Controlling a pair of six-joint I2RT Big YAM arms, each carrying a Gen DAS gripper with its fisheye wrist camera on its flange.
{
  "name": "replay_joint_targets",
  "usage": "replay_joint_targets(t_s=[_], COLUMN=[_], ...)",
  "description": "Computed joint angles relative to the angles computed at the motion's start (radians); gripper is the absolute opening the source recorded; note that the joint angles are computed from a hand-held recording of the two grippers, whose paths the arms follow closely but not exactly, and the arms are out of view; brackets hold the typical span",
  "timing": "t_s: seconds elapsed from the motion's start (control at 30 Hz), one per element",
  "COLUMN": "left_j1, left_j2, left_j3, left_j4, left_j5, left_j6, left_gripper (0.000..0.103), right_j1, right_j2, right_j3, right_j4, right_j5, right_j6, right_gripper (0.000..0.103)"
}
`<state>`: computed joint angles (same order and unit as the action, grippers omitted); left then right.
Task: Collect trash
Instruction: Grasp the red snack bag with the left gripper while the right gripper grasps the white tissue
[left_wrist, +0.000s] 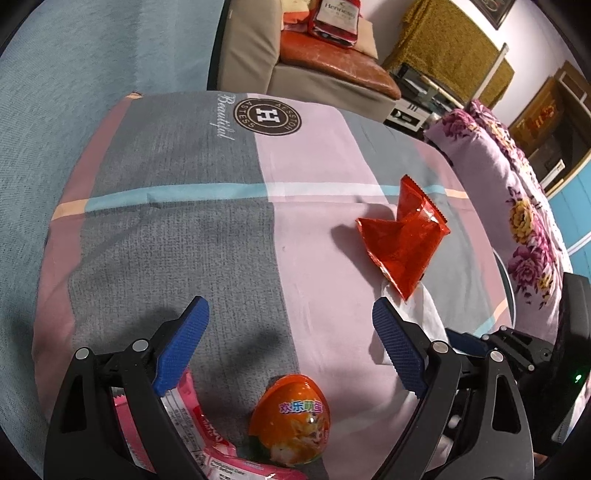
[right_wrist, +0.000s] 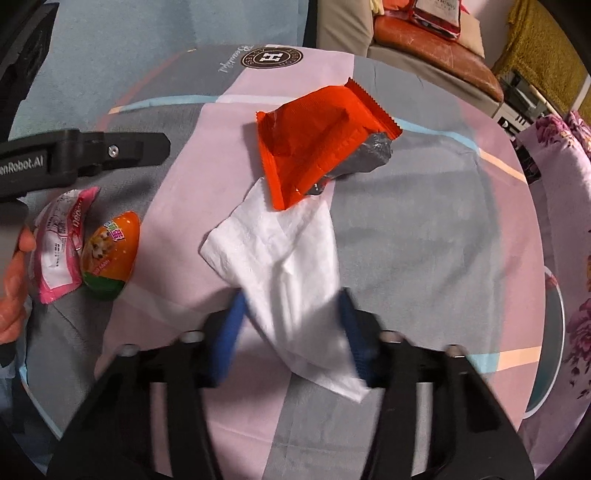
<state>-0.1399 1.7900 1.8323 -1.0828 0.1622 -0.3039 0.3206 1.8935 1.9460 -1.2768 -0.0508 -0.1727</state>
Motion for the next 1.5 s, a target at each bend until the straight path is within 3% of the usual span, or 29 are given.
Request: replay_joint_targets(t_s=[0.03,0.1,0.6,0.8,0.97,1.17,1.2,1.23,1.3,1.4,1.5], left_j1=[-0.003,-0.008,-0.061,-0.111,-0.142,-0.156,-0.156,-0.157,-0.158,-0.166,-0.179], left_j2=[0.0,0.0,0.054,0.16,0.303,0.408,0.414,0.424,0.423,0.389,0.366], left_j3=[0.002,0.004,0.107,0.27,0.487,0.632,0.638,0.649,0.643,0.591,0.57], left_j4=[-0.002,-0.006,-0.054,-0.125,-0.24,-0.304,-0.309,-0.32,-0.321,-0.289,-0.283], left_j5=[-0.002,-0.006,-0.024,-0.058,-0.119,-0.121,-0.112,-0.099,-0.093,-0.095,-0.093], left_j6=[0.002,0.006,0.033,0.141,0.247,0.287,0.279,0.271,0.256,0.239,0.216], left_gripper=[0.09,0.09,0.09,0.09,0.09,0.09,0.08,0.06,0.046,0.038,0.037], right_j1=[-0.005,-0.013,-0.147,-0.197,-0.219,-0.249,-0.254,-0.257,-0.266,-0.282,-0.3], right_j2=[0.004,0.008,-0.05,-0.021,0.015,0.032,0.033,0.031,0.031,0.024,0.008], right_j3=[0.01,0.022,0.039,0.098,0.155,0.174,0.173,0.168,0.164,0.149,0.127], right_j4=[-0.012,-0.032,-0.028,-0.039,-0.05,-0.052,-0.052,-0.048,-0.045,-0.032,-0.014], right_j5=[-0.005,-0.013,-0.054,-0.098,-0.12,-0.153,-0.157,-0.162,-0.17,-0.184,-0.198], right_j6=[0.01,0.031,0.142,0.176,0.176,0.183,0.183,0.186,0.189,0.195,0.206], right_gripper=[0.016,0.009,0.007,0.007,0.007,0.007,0.007,0.007,0.007,0.007,0.007])
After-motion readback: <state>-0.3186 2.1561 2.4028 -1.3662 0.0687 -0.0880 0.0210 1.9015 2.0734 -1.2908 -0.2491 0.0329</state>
